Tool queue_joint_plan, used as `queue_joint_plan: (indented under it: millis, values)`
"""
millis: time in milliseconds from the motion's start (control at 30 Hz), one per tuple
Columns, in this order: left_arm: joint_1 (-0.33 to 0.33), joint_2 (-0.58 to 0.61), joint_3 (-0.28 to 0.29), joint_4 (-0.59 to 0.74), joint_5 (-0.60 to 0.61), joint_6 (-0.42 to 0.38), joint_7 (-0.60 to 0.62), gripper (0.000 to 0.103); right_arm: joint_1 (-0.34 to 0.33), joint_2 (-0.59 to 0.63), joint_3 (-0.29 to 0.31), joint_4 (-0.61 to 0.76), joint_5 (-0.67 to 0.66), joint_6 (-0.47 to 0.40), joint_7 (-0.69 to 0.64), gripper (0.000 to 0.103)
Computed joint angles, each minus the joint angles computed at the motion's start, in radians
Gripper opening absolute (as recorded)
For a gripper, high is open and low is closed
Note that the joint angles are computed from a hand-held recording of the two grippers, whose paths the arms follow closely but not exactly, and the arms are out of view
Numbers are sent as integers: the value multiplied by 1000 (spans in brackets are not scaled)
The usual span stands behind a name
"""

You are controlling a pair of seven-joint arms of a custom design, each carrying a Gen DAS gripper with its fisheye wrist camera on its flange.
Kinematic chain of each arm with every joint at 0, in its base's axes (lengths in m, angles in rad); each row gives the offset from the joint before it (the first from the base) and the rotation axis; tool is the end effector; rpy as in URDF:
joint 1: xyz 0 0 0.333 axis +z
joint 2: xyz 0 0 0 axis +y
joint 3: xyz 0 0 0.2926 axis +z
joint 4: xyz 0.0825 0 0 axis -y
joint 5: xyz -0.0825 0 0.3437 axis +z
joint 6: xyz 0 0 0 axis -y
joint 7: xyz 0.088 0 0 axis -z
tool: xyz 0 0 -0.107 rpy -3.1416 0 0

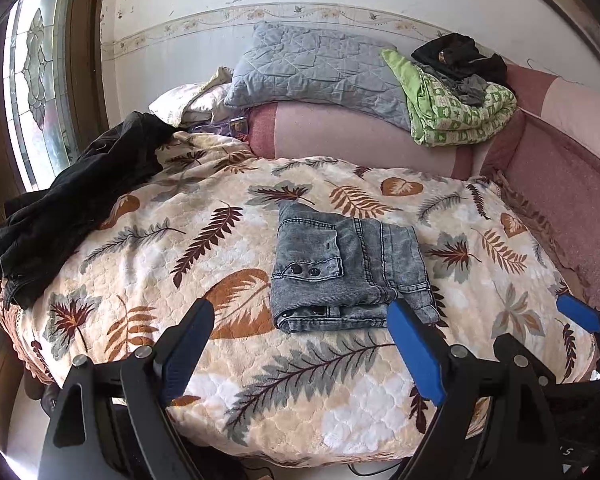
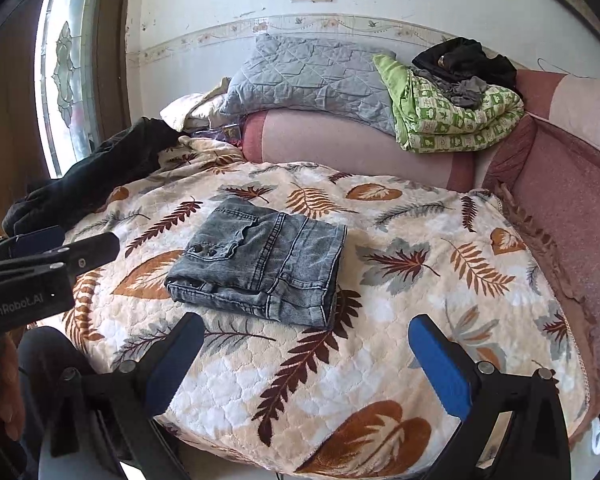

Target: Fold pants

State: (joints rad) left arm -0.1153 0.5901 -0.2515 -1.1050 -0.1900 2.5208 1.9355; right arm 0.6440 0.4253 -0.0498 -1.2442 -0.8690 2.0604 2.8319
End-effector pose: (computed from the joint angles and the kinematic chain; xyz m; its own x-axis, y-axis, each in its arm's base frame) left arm 0.6909 -0.1965 0.5694 -0.5184 -0.8536 0.0503 -0.5638 0.2970 -0.7707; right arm 0.5735 0.3480 0.5681 -0.3923 -0.9191 0.0374 -0.5632 0.2079 -0.7998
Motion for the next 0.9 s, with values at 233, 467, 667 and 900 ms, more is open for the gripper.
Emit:
queue_joint_plan:
  millis: [233,467,667,900]
  values:
    - [-11,23,13,32,24,-21,-19,89,0,12,-9,45,-5,-17,-28,103]
    - [-19,69,7,138,30,-55,-17,89,0,18,-13,61,6,-17,-43,103]
    - [-26,94,4,196,25,-104,-20,89,-4,-1,-6,26,16,-15,-36,103]
    - [-32,64,5,142,29,-94,-9,89,-14,-8,5,-3,37,-4,-35,103]
